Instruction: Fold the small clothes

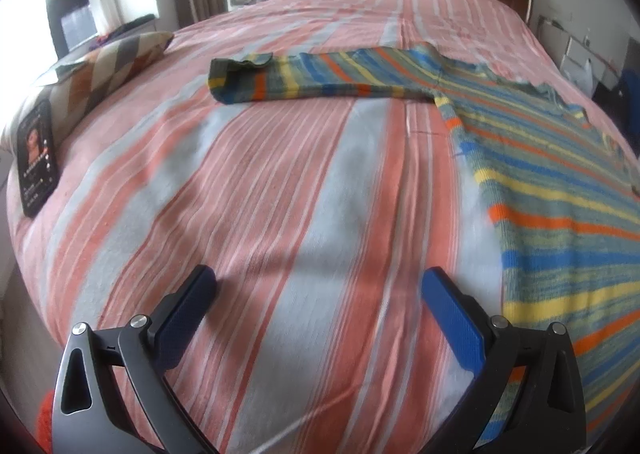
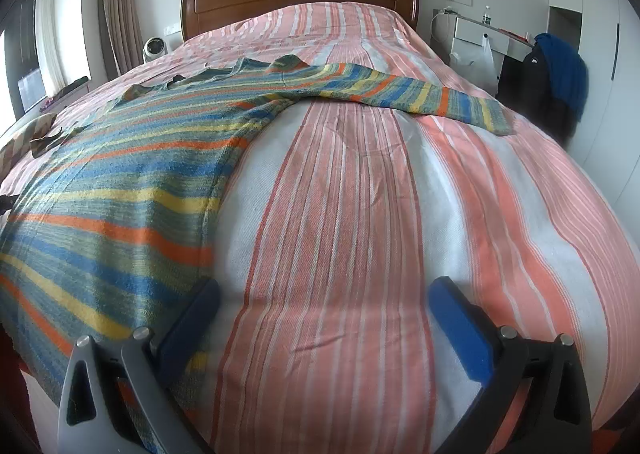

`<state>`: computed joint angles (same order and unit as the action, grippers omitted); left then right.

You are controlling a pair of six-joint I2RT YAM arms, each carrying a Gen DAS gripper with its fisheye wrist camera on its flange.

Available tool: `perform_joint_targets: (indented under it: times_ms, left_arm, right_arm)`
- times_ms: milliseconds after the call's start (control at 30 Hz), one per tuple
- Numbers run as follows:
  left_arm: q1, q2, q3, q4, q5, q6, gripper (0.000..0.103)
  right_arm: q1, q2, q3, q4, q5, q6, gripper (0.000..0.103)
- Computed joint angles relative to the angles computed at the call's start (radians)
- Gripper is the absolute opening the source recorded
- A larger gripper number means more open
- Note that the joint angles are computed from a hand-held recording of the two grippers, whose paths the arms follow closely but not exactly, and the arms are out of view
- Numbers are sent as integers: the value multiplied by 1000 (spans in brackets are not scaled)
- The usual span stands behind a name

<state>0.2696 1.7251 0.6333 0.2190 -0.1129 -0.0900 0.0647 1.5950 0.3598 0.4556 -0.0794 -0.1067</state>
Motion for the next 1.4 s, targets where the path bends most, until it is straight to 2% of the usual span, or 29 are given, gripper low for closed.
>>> perform_joint_targets:
  times_ms: [167, 433, 567, 633, 700, 767, 833, 900, 967, 1000, 1067, 1100, 1133, 1200, 1300, 1400]
  left_arm:
    - [0, 5, -13, 25, 10, 26, 103]
    - [-2, -1, -7, -3, 21, 17, 103]
    - [12, -54, -42, 3, 75, -6, 102]
    - [14, -69, -56, 32, 87, -2, 102]
    - [-3, -71, -69, 59, 49, 5, 102]
    - [-11, -62, -68, 60, 28, 10, 102]
    - [-12, -50, -65, 57, 34, 7, 102]
    - [-10, -44, -60, 64, 33, 7, 102]
    - [-4, -33, -48, 66, 34, 6, 102]
    - [-1, -28, -43, 65, 35, 3, 103]
    - [6, -26, -41, 64, 40, -4, 103]
    - [7, -26, -41, 65, 40, -4, 103]
    - [6, -27, -44, 67, 34, -4, 102]
    - [-1, -25, -50, 78, 18, 1, 102]
    - [-9, -11, -43, 85, 0, 5, 103]
    - [-17, 5, -37, 98, -18, 3, 103]
  right_arm:
    - [3, 0, 1, 0, 5, 2, 103]
    - [3, -3, 0, -3, 5, 4, 103]
    - [1, -10, -11, 7, 3, 6, 103]
    - [9, -21, 6, -37, 16, 4, 103]
    - [10, -57, 56, -170, 19, -15, 102]
    - [-34, -119, 106, -319, -62, -21, 102]
    - [-170, -171, 160, -421, -294, 5, 102]
    - [-308, -127, 303, -531, -466, 38, 102]
    - [-403, -18, 491, -608, -538, 82, 102]
    - [-444, 83, 616, -620, -551, 125, 102]
    - [-474, 256, 842, -720, -521, 153, 92]
    - [-491, 367, 968, -761, -503, 189, 77]
    - [-504, 462, 1088, -827, -499, 214, 69]
    - [-524, 640, 1297, -921, -513, 291, 69]
    - [-532, 767, 1433, -927, -565, 380, 68]
    - [-516, 842, 1538, -982, -569, 376, 68]
